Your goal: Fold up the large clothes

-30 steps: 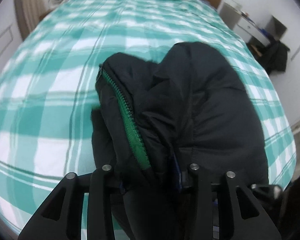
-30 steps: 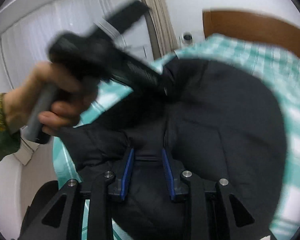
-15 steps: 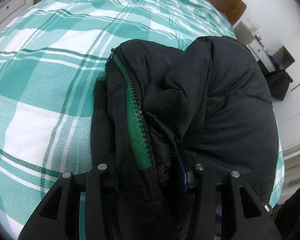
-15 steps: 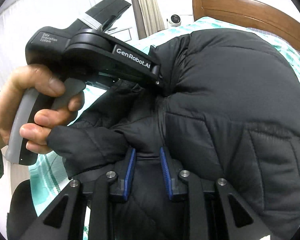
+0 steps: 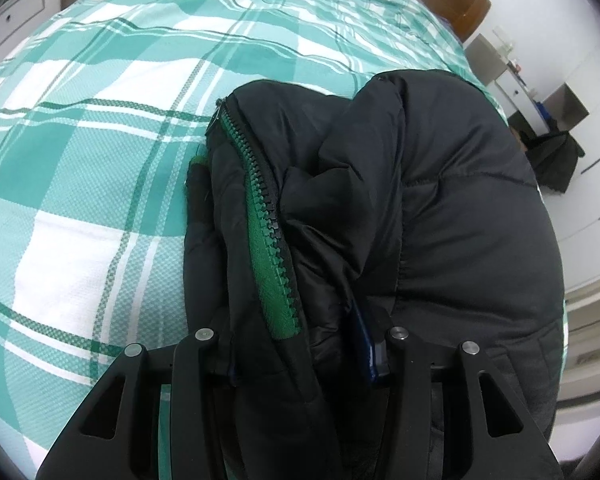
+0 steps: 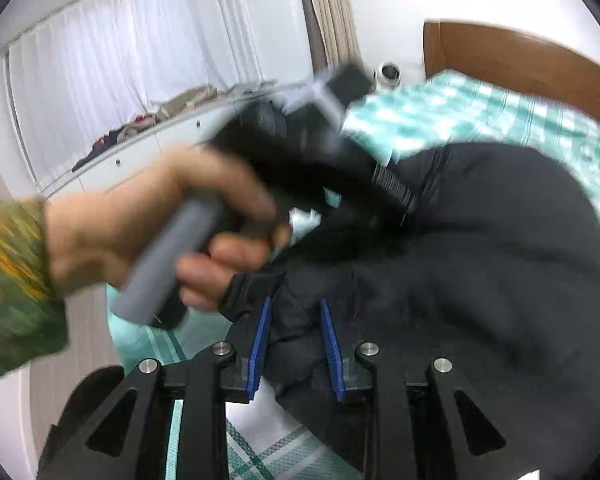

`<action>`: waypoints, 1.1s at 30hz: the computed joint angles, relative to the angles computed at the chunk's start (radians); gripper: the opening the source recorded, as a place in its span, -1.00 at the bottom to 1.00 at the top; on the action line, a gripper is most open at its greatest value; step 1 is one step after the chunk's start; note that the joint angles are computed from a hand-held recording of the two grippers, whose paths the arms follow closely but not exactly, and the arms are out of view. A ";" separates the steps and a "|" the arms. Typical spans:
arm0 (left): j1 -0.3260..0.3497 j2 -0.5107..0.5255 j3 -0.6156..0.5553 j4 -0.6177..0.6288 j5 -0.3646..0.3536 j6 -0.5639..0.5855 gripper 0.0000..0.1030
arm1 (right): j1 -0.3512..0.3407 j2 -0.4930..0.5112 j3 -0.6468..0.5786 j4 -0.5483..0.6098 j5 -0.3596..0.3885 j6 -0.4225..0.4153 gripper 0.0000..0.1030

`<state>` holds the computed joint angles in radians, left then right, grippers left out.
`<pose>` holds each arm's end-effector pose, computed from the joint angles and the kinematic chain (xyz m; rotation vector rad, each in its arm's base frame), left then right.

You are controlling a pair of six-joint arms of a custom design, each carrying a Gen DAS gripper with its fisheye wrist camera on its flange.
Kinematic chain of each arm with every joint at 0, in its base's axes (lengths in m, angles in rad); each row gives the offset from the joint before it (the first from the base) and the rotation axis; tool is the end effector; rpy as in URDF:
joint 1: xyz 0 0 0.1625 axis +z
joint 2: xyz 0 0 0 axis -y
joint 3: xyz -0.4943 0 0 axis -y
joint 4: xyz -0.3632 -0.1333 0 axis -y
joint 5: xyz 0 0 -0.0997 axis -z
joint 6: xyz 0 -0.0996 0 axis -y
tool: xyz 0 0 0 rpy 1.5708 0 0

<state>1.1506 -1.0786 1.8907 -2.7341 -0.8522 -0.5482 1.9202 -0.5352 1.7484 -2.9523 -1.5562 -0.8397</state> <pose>-0.0644 -0.6315 0.2984 -0.3308 2.5195 -0.8415 0.3550 -0.5808 -0.0071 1.7403 -2.5703 0.2595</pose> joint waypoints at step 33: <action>0.002 0.004 0.073 -0.166 -0.011 -0.015 -0.02 | 0.027 0.047 -0.245 0.199 -0.231 0.145 -0.46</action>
